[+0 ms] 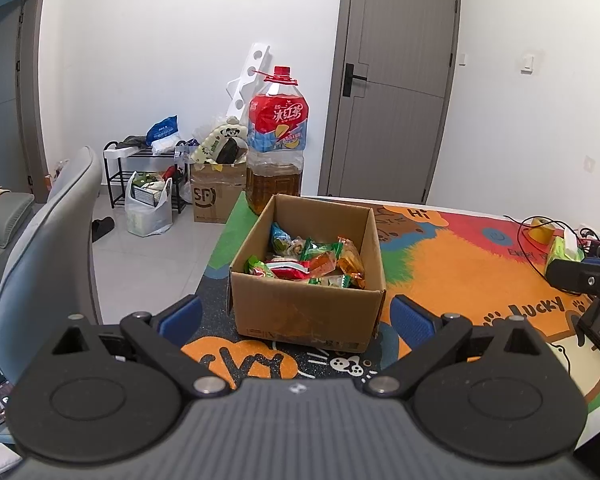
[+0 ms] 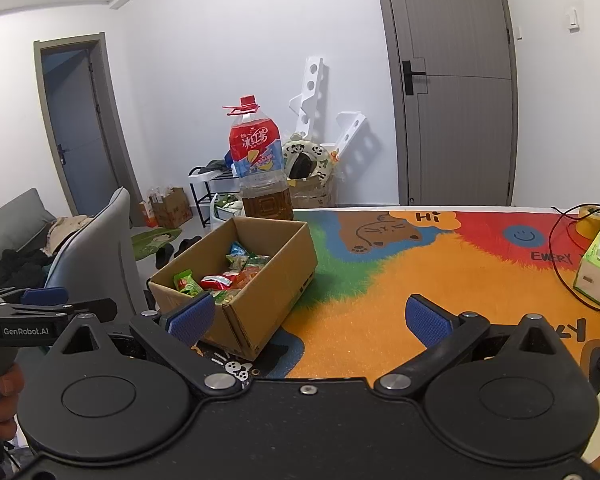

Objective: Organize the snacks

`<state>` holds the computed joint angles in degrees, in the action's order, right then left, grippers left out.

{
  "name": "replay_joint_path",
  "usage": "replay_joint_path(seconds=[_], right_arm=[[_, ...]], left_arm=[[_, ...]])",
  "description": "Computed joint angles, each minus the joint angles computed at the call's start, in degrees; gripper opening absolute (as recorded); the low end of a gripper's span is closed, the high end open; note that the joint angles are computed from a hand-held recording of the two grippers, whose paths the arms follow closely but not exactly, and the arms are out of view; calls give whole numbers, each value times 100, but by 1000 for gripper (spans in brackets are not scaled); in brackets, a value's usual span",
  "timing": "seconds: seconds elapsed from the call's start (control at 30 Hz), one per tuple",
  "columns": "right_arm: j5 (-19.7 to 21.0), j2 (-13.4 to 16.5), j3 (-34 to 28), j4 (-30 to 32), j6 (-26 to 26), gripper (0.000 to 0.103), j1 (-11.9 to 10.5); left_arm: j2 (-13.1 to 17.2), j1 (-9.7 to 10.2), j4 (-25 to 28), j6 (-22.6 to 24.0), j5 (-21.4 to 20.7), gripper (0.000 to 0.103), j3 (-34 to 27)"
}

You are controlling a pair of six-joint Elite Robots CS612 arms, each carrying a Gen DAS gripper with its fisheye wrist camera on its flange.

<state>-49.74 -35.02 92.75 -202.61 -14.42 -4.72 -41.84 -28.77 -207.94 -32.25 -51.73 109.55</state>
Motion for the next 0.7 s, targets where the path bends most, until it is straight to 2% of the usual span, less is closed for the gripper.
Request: replay_joint_path(seconds=[0.7], right_arm=[[-9, 6, -3, 23, 7, 103, 2]], left_arm=[[-12, 12, 114, -82, -14, 100, -3]])
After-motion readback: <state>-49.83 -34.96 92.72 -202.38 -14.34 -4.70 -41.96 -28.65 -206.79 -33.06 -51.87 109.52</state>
